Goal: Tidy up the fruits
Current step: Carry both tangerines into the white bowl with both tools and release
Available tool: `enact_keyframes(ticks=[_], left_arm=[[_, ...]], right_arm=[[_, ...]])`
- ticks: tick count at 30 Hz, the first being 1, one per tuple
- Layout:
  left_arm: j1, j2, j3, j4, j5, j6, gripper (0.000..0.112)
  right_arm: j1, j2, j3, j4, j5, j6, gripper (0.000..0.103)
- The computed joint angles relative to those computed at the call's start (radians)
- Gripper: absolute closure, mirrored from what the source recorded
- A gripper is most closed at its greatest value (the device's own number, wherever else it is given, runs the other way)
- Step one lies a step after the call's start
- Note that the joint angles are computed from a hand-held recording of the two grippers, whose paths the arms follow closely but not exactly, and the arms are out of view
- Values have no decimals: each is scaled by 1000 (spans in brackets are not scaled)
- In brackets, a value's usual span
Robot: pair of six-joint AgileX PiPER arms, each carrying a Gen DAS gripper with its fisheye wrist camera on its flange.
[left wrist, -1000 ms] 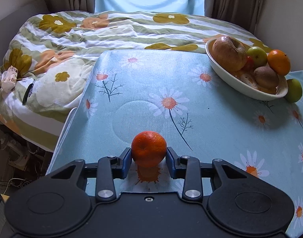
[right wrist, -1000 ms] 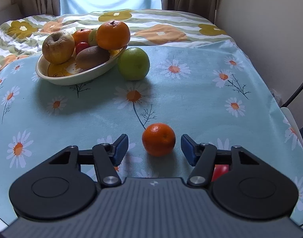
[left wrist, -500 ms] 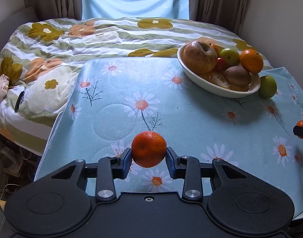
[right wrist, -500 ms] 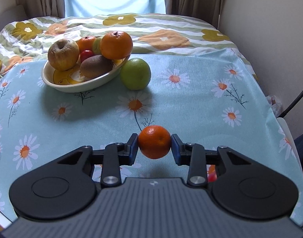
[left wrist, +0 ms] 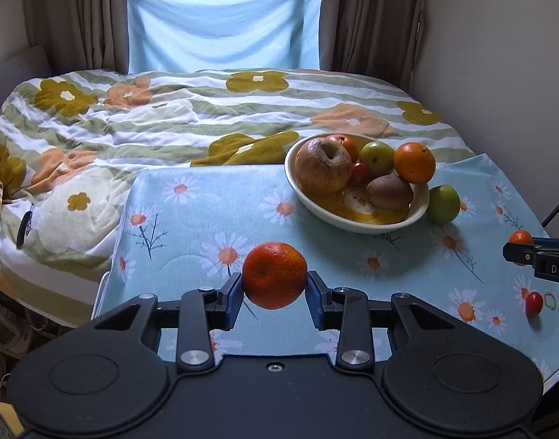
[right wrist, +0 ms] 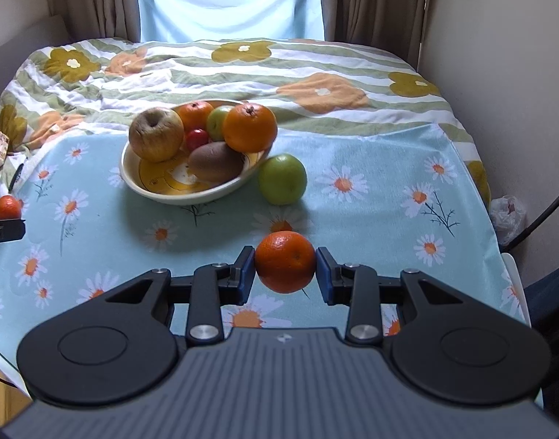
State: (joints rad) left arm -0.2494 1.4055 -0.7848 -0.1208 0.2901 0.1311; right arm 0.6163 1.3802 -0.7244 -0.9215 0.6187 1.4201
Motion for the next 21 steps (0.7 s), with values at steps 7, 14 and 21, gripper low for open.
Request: enact_keyframes(ticks=[7,14,21], left_arm=[[2,37,-77,-108,17,152,72],[-27,127,-175,-146,18,213,72],[-75,244,-287,-70,30,147,72]], right_arm=[[16,52,-126,34,45,-87,53],[-24,127,-237,65,14,-176,53],[-97,199,-314,136,-51,-298,53]])
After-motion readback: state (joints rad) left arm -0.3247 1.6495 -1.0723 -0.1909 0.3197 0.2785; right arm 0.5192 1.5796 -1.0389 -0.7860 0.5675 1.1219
